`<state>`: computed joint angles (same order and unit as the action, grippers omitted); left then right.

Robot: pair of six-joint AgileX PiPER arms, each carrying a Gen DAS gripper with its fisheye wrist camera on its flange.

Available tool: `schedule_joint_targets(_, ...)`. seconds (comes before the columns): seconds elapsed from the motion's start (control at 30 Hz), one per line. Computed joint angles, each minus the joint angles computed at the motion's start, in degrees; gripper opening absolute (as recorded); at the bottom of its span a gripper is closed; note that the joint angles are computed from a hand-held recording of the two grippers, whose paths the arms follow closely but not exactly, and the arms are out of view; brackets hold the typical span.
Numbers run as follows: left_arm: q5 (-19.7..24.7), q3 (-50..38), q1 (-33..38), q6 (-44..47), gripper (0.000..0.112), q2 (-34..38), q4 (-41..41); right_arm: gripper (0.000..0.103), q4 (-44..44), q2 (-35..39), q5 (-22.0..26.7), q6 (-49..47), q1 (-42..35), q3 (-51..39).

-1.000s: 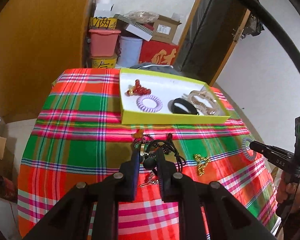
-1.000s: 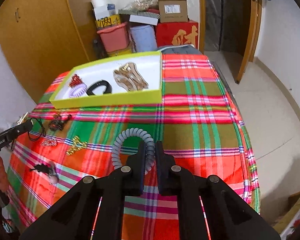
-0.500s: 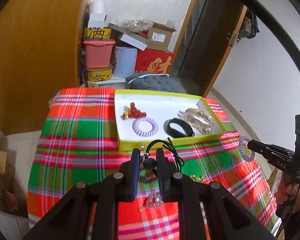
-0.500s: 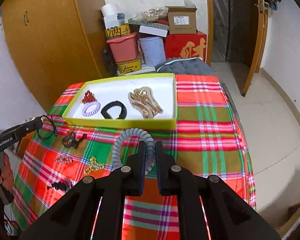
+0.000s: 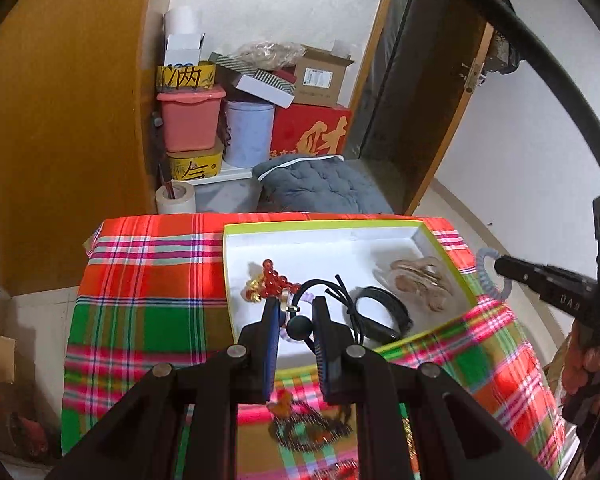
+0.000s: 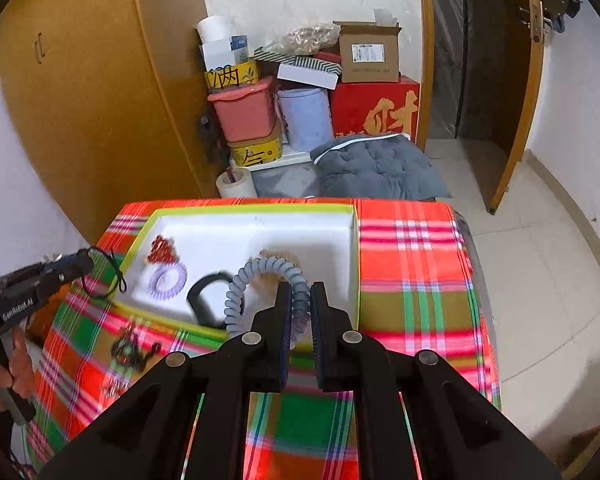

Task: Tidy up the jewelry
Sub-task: 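Carry the white coil bracelet with the right tool while the left tool carries the necklace to the box, then open the right tool to drop the coil bracelet while the left tool drops the necklace in the box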

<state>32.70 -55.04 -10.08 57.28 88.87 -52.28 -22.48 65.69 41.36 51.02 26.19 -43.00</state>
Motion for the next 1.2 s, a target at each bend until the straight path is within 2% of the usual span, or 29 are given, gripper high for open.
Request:
schedule_joint_targets(0.33,-3.63,-4.08,-1.70,0.04,0.016,9.30,-0.83,0.009,9.92,14.55,-9.77,-16.23,-13.77,-4.77)
schedule_joint_targets(0.43,-4.52,-4.08,-2.10,-0.77,0.016,10.40,-0.15,0.009,13.26,17.96,-11.33,-20.11,-15.64,-6.00)
schedule_joint_targets(0.7,-7.32,-3.77,-2.98,-0.70,0.016,12.03,0.49,0.009,13.87,25.29,-13.07,-21.72,-16.13,-8.69)
schedule_joint_targets(0.97,-8.67,-3.14,-3.84,-0.54,0.017,11.70,-0.31,0.009,13.41,27.27,-12.56,-22.37,-16.36,-10.25)
schedule_joint_targets(1.2,-7.47,-3.11,-3.40,-1.35,0.017,11.50,0.00,0.011,16.02,25.60,-13.13,-24.36,-17.42,-8.92)
